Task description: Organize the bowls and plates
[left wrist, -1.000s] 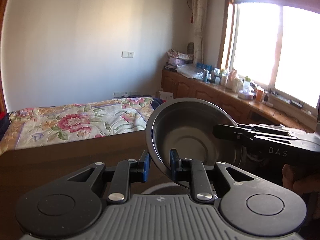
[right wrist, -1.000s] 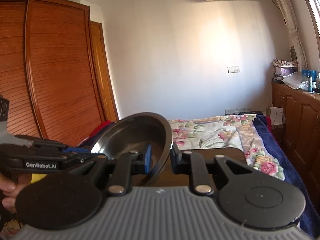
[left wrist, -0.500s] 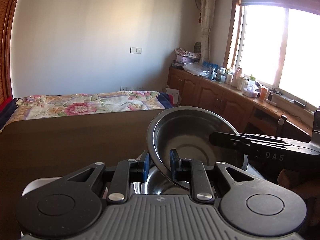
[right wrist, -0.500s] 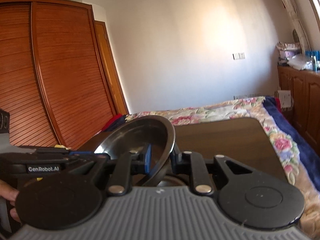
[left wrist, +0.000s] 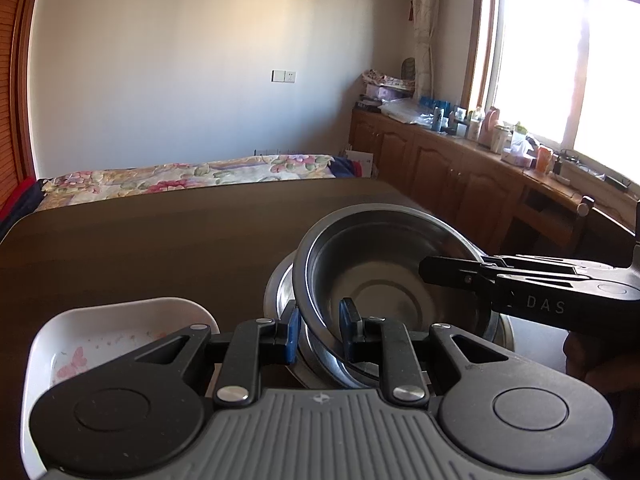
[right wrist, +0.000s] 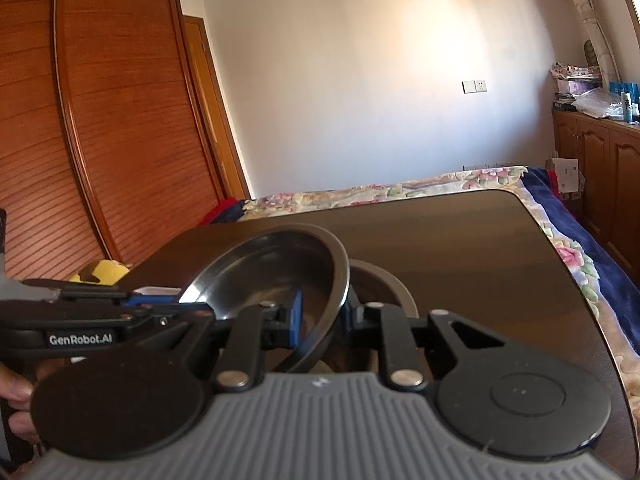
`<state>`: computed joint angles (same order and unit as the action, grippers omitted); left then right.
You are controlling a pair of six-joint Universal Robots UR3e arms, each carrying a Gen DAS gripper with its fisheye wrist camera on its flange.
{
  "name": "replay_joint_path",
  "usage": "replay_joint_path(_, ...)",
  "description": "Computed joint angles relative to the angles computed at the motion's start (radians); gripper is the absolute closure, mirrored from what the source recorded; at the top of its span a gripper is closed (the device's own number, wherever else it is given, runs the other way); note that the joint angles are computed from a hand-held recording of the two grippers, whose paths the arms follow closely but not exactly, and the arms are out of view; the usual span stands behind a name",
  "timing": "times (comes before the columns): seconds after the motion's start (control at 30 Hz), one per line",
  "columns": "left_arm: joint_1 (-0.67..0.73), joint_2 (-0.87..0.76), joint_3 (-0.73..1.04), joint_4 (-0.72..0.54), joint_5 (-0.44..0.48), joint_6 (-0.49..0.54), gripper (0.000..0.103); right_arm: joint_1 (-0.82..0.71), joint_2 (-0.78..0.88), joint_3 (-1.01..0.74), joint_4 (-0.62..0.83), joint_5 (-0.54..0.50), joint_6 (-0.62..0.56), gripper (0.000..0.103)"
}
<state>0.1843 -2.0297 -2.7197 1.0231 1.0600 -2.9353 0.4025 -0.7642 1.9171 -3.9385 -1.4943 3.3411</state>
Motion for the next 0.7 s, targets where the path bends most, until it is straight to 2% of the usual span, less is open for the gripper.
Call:
replay_joint_path(0.3, -0.053, -0.010, 0.047, -0.027, 0.064, -0.007, 0.080, 0.026, -0.007, -0.017, 0.048, -0.056, -0.035, 0.081)
replay_joint_path(0.53, -0.108, -0.051, 0.062, 0.020, 0.133, -0.027, 0.081, 0.066, -0.014, -0.052, 0.120, -0.145, -0.096, 0.081)
replay_joint_path(0.7, -0.138, -0.072, 0.076, 0.030, 0.170, -0.050, 0.081, 0.066, -0.025, -0.057, 0.147, -0.156, -0.110, 0.081)
